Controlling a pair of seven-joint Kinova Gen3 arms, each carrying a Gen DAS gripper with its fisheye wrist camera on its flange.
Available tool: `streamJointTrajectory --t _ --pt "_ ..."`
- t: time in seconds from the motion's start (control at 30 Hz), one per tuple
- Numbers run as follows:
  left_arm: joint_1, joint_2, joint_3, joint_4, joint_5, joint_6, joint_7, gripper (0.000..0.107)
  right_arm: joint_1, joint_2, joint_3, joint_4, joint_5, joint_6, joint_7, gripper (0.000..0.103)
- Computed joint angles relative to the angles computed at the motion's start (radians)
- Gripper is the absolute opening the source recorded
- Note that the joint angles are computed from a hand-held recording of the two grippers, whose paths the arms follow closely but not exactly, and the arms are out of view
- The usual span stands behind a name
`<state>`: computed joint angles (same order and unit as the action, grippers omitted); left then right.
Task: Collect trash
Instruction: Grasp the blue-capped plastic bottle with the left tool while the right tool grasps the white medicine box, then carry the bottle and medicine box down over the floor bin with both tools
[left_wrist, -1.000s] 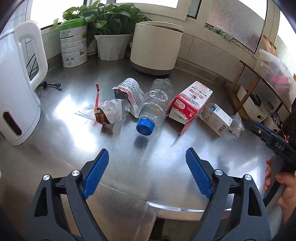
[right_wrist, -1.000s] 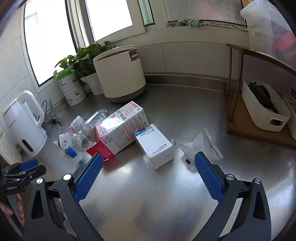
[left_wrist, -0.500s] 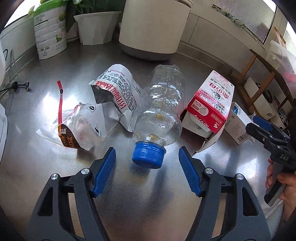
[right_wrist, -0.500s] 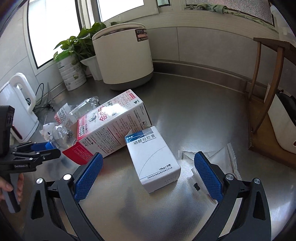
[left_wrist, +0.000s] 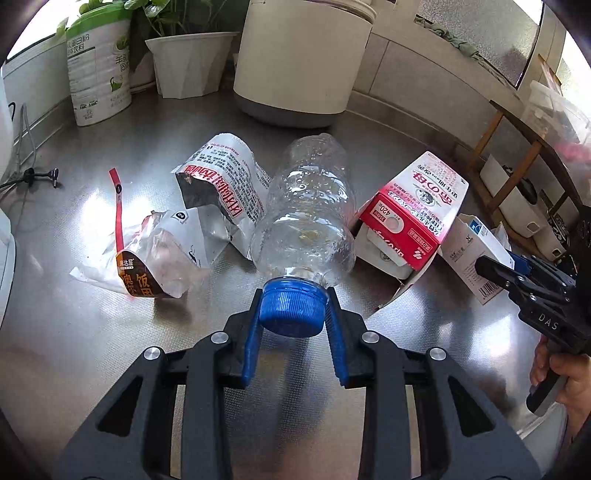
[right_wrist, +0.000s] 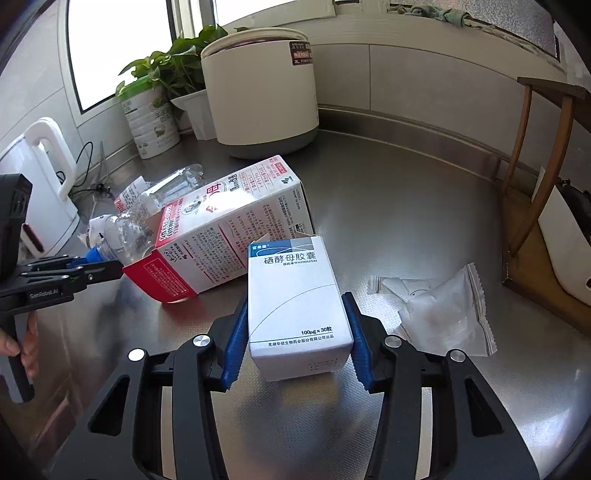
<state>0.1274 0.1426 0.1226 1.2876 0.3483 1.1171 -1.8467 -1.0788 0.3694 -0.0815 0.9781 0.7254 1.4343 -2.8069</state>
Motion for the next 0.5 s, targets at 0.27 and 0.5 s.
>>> streamJointTrajectory --t 0.27,0.5 --pt "0.014 -0.119 -0.012 0.082 -0.016 -0.029 0.025 0.029 -0.103 -0.026 -0.004 -0.004 0.106 0.101 -0.1 0.046" --pt "0.031 -0.238 -0.022 0.143 -0.053 -0.02 0.031 0.029 -0.194 -0.043 -0.024 -0.023 0.226 0.221 -0.159 0.045"
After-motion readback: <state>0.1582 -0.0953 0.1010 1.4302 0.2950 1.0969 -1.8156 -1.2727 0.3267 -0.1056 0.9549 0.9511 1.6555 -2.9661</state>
